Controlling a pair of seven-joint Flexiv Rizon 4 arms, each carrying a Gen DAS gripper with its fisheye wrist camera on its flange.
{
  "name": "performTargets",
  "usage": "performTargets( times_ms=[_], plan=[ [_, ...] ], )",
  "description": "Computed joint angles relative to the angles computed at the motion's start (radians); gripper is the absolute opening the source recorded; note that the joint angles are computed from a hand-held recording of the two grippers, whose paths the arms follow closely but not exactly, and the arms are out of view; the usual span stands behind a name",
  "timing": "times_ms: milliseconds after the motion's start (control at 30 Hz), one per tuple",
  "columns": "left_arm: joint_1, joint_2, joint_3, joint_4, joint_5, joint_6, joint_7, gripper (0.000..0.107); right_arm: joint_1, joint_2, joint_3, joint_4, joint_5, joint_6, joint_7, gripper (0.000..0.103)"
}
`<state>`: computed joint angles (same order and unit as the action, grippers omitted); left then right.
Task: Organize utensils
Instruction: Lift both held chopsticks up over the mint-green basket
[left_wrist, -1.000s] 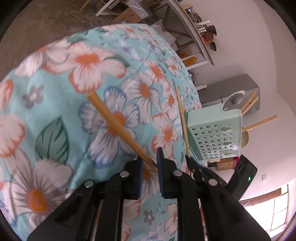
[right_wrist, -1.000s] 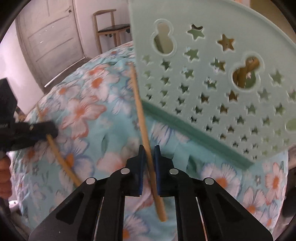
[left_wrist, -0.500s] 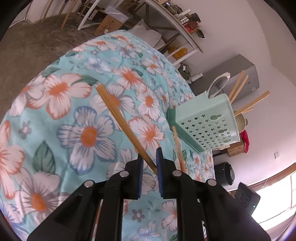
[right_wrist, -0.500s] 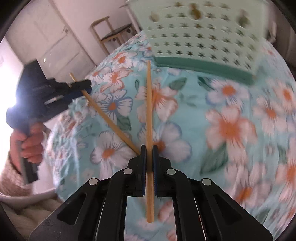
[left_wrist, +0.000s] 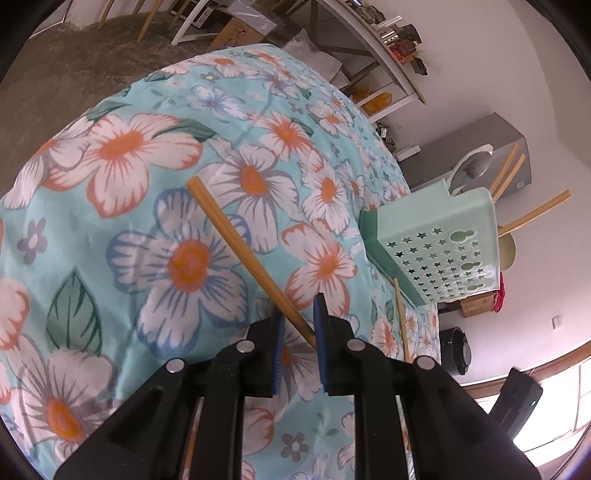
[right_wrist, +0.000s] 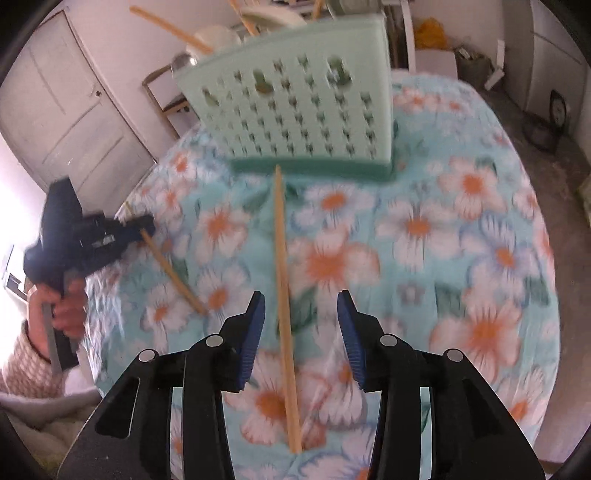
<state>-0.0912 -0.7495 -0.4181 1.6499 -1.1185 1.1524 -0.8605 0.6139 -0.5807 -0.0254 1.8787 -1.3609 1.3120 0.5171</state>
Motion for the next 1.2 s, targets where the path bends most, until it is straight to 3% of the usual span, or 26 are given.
performTargets(
  times_ms=[200, 400, 467, 567, 633, 767, 867, 967, 1067, 1200],
  plan=[
    [0.000, -0.002, -0.003, 0.001, -0.005, 0.004, 0.008, 0.015, -0.003, -0.081, -0.008, -0.122, 0.126, 0.006, -0.177, 0.044],
    [0.008, -0.003, -0.012, 0.005, -0.023, -0.004, 0.028, 0.015, -0.025, -0.212, 0.063, -0.284, 0.414, -0.095, -0.480, 0.043],
    [0.010, -0.002, -0.013, 0.007, -0.033, -0.006, 0.035, 0.016, 0.005, -0.225, 0.031, -0.304, 0.431, -0.121, -0.503, 0.041],
    [0.013, 0.000, -0.016, 0.013, -0.056, -0.007, 0.057, 0.016, 0.037, -0.226, 0.003, -0.313, 0.474, -0.134, -0.529, 0.024],
    [0.008, 0.000, -0.015, 0.014, -0.072, -0.002, 0.066, 0.016, 0.054, -0.221, -0.019, -0.303, 0.501, -0.124, -0.532, 0.007],
    [-0.005, 0.002, -0.008, 0.012, -0.091, 0.009, 0.071, 0.016, 0.094, -0.199, -0.073, -0.267, 0.533, -0.084, -0.525, 0.005],
    [-0.011, 0.007, -0.002, 0.013, -0.096, 0.017, 0.072, 0.015, 0.140, -0.156, -0.150, -0.210, 0.494, -0.024, -0.454, 0.005],
    [-0.013, 0.029, -0.012, 0.022, -0.127, 0.046, 0.111, 0.014, 0.202, -0.098, -0.255, -0.156, 0.378, 0.030, -0.324, 0.005],
    [-0.011, 0.072, -0.039, 0.039, -0.229, 0.088, 0.245, 0.012, 0.264, -0.022, -0.369, -0.109, 0.168, 0.066, -0.129, 0.005],
    [-0.032, 0.142, -0.048, 0.044, -0.414, 0.119, 0.466, 0.008, 0.299, 0.074, -0.438, -0.088, -0.108, 0.044, 0.113, 0.005]
  ],
)
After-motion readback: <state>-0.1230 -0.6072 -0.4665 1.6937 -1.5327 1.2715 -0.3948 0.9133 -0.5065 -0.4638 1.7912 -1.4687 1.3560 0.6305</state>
